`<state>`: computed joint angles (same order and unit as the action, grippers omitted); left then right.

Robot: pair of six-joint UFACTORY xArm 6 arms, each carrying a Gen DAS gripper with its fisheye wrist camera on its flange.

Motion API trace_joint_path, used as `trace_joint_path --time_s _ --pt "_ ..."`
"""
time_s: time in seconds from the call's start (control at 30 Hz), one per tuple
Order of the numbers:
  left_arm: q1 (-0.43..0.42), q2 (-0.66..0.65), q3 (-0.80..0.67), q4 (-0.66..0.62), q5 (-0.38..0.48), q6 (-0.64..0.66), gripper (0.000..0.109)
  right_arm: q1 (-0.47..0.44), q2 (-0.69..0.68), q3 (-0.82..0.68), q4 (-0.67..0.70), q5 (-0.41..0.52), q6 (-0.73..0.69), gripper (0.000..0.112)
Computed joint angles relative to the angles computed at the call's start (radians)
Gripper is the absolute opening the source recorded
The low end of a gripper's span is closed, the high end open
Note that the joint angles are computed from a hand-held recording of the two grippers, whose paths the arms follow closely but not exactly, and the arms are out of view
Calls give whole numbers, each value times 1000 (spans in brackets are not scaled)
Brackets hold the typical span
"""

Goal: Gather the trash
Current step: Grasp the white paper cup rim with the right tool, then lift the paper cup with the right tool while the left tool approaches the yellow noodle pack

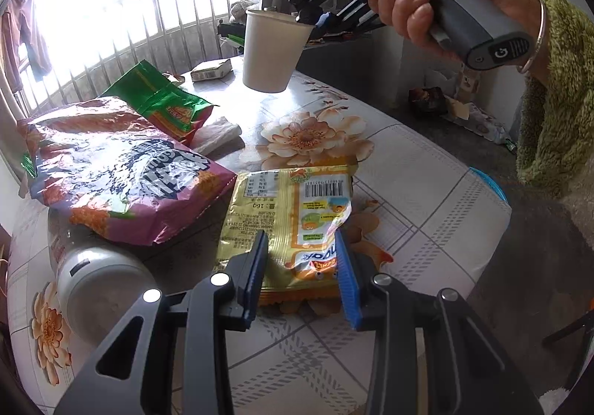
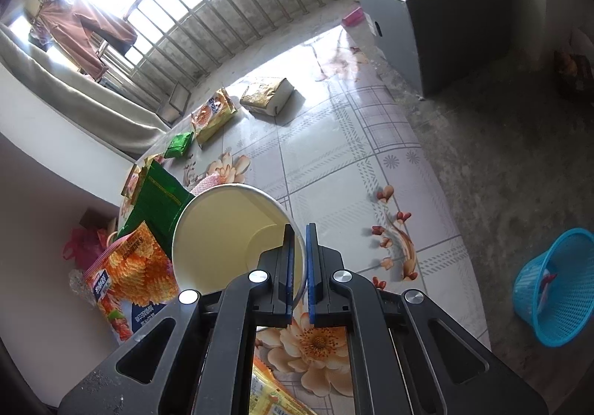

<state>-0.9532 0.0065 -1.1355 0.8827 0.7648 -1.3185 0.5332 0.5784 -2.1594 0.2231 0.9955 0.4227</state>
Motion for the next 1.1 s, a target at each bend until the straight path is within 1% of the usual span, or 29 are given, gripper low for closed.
trace_joint_path --time_s 0.17,0.3,0.4,0.5,0.6,0.7,0.8,0.87,1.0,1.1 --pt "-7 0 -6 6 15 -2 34 1 -128 177 -4 -63 -25 4" --pt "-10 -4 -4 13 13 -8 34 0 -251 357 21 -128 -55 4" --pt "-1 -28 28 33 -42 -30 35 0 -352 498 27 -174 -58 4" --pt "17 -55 68 42 -124 -45 35 7 -451 636 6 -226 -24 4" --pt "32 -69 97 32 -198 -37 37 18 -547 770 -42 -282 43 4" --pt "42 -73 112 6 -243 -14 38 31 -630 890 -105 -335 130 4" --pt "43 -72 110 -19 -246 -2 40 37 -687 977 -124 -388 185 4" --pt "40 -68 103 -24 -233 3 40 37 -714 1017 -131 -417 214 4" --pt "27 -62 88 -34 -194 2 40 34 -743 1067 -104 -459 214 4" --pt "17 -60 81 -38 -168 -14 37 31 -758 1090 -92 -477 205 4"
